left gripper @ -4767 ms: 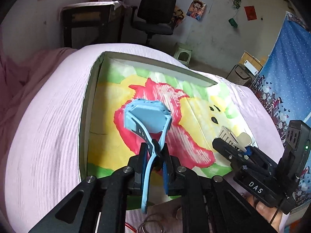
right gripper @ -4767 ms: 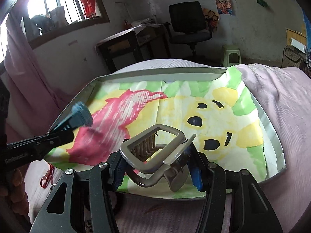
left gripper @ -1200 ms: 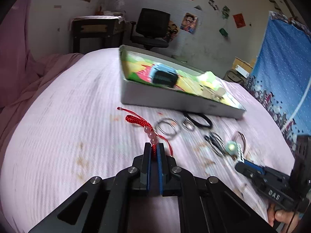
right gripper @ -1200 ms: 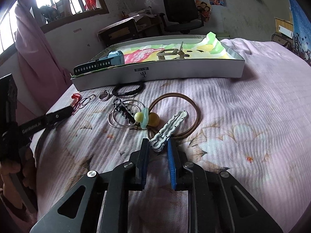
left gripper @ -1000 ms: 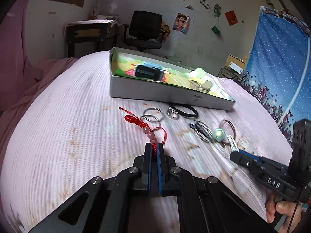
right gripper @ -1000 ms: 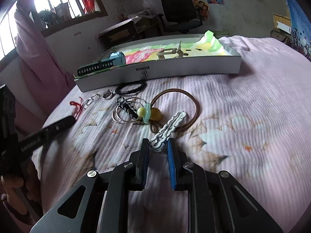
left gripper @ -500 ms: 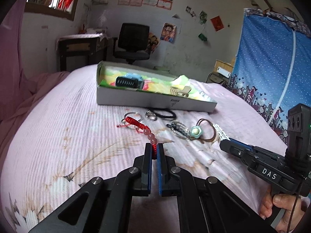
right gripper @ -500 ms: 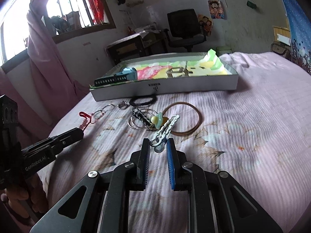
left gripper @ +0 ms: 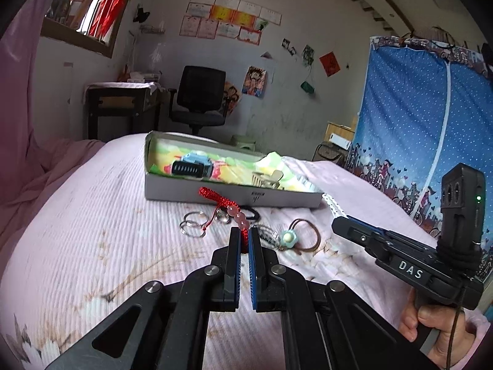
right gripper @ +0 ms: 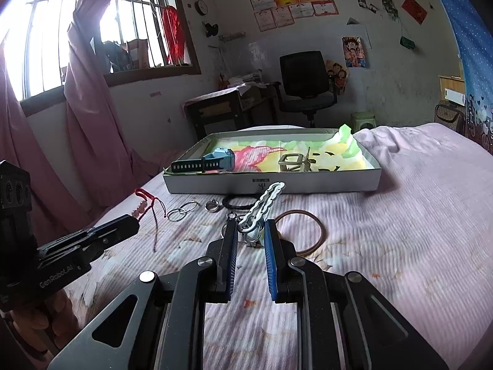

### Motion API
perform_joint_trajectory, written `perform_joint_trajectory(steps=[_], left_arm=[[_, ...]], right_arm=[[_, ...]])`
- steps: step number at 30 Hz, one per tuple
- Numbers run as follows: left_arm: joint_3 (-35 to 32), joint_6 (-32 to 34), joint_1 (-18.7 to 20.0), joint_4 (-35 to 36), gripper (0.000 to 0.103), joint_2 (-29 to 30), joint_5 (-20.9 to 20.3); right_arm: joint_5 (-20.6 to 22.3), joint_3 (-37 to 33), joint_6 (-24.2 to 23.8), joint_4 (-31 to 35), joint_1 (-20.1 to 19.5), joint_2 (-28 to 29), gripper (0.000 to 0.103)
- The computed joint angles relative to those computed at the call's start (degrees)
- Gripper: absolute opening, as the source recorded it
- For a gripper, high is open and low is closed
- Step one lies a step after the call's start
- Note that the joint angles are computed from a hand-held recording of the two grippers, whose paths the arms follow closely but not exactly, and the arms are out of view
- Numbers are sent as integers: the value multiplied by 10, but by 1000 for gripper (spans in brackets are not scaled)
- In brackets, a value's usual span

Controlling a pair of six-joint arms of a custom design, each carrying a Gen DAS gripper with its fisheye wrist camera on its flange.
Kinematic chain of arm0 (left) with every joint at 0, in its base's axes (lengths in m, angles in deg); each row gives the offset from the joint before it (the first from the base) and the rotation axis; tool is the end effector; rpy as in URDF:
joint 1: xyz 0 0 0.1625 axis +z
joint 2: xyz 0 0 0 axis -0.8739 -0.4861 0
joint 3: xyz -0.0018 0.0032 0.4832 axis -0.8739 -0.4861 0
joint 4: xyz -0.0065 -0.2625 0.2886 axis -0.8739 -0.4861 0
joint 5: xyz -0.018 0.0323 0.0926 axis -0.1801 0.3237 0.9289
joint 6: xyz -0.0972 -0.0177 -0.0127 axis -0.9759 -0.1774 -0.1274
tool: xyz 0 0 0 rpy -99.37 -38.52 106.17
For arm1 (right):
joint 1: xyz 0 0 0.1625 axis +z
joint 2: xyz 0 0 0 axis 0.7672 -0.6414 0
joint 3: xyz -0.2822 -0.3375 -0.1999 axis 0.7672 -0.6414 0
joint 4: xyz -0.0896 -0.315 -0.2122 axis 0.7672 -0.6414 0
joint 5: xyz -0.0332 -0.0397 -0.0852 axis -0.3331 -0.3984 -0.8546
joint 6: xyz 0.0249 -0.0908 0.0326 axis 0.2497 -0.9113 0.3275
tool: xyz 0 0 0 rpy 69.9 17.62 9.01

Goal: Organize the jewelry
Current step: 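Carry the bracelet with the left tool into the box while the right tool carries the keychain there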

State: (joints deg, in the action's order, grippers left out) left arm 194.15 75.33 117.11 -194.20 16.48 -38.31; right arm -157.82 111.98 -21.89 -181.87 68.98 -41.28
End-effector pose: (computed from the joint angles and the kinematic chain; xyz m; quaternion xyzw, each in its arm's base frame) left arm -0.0220 -0.3663 0.2871 0.2559 0.8353 -0.4535 0.1763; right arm 0.3133 -0.3877 -0.0241 0.2269 -0.8460 0.4517 0.1697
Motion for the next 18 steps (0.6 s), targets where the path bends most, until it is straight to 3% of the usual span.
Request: perform_joint_trajectory(steps=[6, 13, 18], left_arm=[[-64, 12, 1, 66, 5, -14, -14], [-170, 35, 16, 134, 5, 25, -31], [-245, 22, 39, 201, 5, 70, -36]], right_arm=[[13, -26, -37, -15, -7, -9, 15], [44, -80, -58, 26, -38, -35, 15], [16, -132, -67, 84, -56, -39, 15]])
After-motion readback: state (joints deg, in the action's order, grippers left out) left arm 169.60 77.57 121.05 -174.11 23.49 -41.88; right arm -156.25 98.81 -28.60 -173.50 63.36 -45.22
